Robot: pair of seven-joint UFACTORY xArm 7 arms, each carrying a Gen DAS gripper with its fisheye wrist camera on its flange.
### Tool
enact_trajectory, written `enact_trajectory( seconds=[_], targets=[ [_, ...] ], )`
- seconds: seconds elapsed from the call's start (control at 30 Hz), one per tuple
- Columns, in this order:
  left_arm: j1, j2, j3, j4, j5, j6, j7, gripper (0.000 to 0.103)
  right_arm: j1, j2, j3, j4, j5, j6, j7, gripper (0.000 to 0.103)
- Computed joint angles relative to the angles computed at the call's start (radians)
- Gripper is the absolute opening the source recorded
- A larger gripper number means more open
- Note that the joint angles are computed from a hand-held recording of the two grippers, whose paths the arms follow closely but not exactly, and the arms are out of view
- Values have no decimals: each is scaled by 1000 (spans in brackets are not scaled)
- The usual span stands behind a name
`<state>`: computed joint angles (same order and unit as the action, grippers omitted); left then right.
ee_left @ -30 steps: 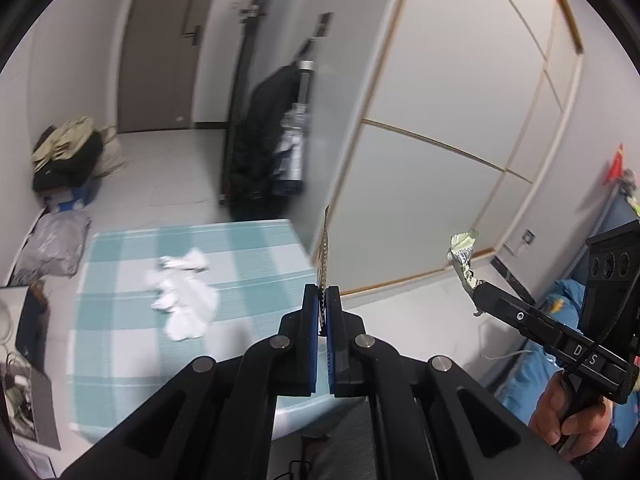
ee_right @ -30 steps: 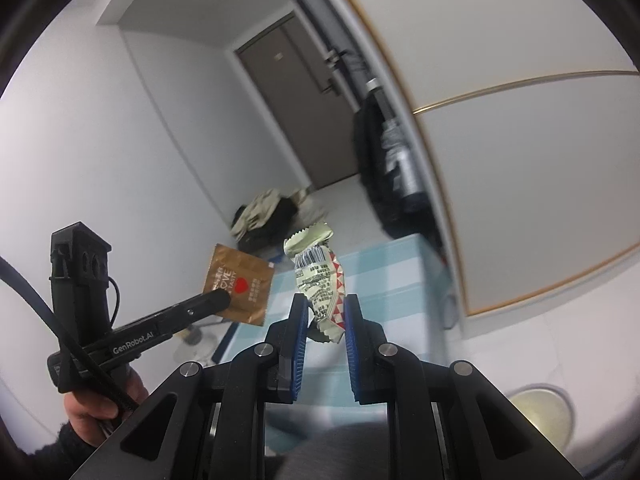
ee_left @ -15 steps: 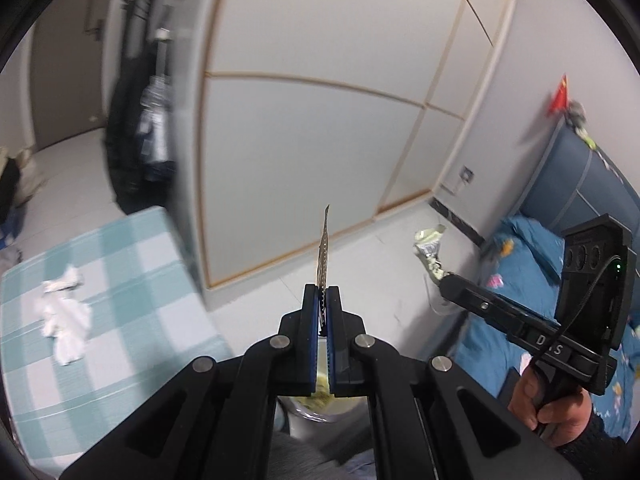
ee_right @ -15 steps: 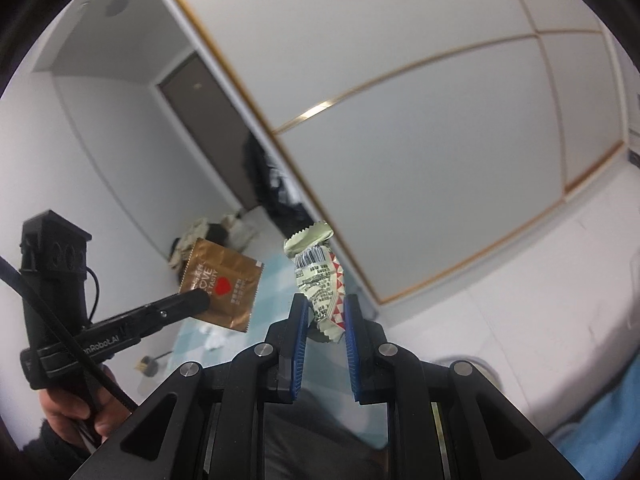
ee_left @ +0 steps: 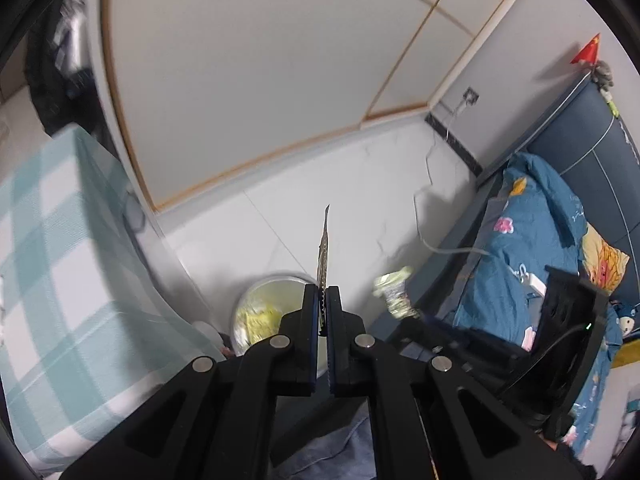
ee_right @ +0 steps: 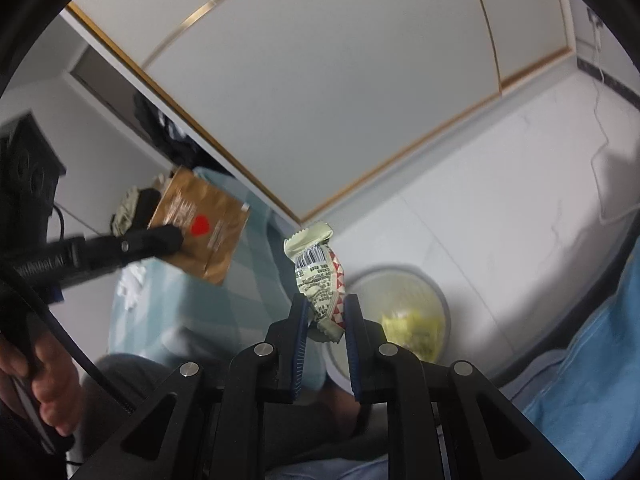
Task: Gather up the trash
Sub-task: 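Open the right gripper over the white bin while the left holds the brown packet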
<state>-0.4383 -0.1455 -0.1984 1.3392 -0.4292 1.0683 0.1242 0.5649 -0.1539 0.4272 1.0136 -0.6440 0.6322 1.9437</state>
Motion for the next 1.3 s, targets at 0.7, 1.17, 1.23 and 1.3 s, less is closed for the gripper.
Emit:
enact_trajectory(
  seconds=[0.7, 1.17, 1.23, 1.3],
  targets=[
    [7, 129, -15, 25, -45, 10, -65, 0, 39, 136, -108, -79, 249, -182, -108, 28],
    [6, 167, -20, 42, -17, 68, -68, 0, 22, 25, -44, -107, 122, -53, 103, 60],
    [6, 169, -20, 45, -13, 79, -71, 0, 18, 10, -31, -109, 116, -34, 121, 61],
    [3, 172, -23, 48, 0, 89, -76, 0, 15, 0, -21, -110, 113, -24, 134, 62]
  ],
)
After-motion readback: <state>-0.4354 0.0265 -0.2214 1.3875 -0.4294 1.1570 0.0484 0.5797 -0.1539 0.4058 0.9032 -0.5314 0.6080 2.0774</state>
